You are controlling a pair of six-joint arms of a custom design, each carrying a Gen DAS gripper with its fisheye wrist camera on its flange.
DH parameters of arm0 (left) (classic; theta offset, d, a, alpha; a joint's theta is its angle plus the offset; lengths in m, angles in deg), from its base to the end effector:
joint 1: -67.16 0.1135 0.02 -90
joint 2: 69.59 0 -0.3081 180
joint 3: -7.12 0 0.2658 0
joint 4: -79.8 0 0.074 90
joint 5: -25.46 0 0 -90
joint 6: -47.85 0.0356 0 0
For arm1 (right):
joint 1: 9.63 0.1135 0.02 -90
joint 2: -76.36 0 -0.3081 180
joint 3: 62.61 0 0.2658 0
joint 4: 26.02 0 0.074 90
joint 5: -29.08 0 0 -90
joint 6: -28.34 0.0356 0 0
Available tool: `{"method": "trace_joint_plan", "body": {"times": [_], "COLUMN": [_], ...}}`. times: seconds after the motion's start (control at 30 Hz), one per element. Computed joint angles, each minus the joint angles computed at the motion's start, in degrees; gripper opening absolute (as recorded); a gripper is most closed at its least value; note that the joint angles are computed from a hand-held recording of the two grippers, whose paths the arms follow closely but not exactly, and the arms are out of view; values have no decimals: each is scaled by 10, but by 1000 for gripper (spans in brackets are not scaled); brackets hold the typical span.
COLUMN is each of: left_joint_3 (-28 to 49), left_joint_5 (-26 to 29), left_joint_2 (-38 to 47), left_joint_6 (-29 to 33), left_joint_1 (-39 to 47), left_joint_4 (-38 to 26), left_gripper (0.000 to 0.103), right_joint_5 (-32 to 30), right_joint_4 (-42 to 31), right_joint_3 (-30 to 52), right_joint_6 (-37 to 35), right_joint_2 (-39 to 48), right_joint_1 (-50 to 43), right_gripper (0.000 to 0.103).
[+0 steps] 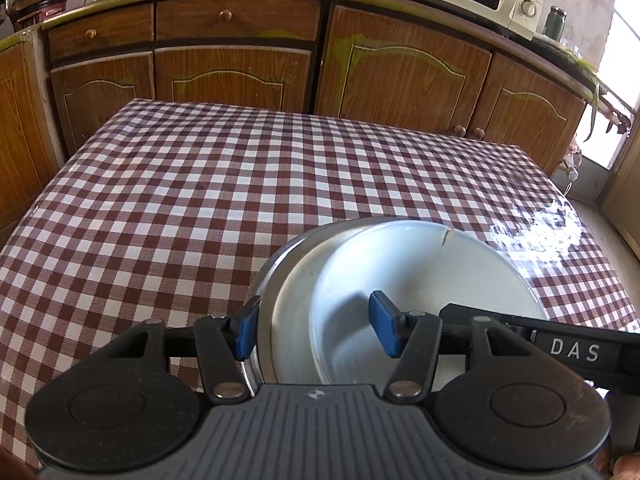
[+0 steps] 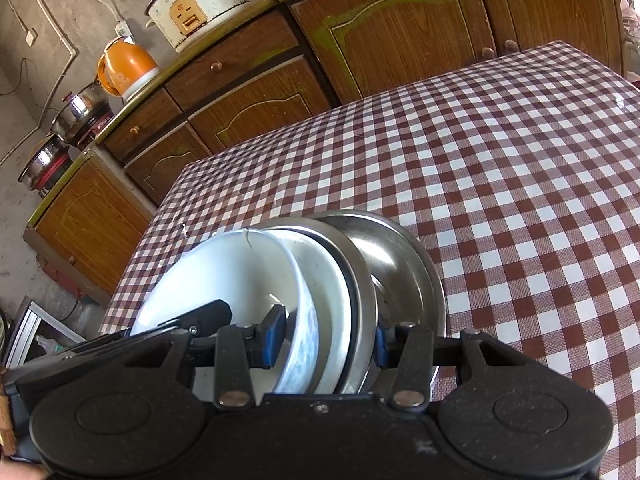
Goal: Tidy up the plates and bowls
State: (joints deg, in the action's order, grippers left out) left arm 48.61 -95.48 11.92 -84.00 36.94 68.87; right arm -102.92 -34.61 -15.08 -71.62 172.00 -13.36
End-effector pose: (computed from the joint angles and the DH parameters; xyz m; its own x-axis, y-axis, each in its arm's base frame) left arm 0.2200 -0.1070 0.1661 -0.6012 -0.3121 -0.7357 -0.3346 0.9343 -0.1229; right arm 0.2839 0.0054 0.1383 -0.7664 -0.0788 -0.6375 -0.4577 0.7633 0.4559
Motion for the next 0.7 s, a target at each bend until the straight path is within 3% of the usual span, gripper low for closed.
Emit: {"method": "trace_joint_plan", "body": {"times": [0.63, 0.7], "left_joint_3": [-7, -5], "left_joint_5": [31, 24], "left_joint_2": [35, 44], "left_joint_6": [20, 24], "left_joint_1": [30, 29], "left_joint_4": [45, 45], "left_gripper": [58, 53], "right_joint_5": [5, 12], "right_joint_4": [22, 27], "right_joint_3": [15, 14], "right_joint_6": [2, 2], "right_joint_2": [48, 51], "right_joint_1": [6, 10], "right_gripper": [53, 52]}}
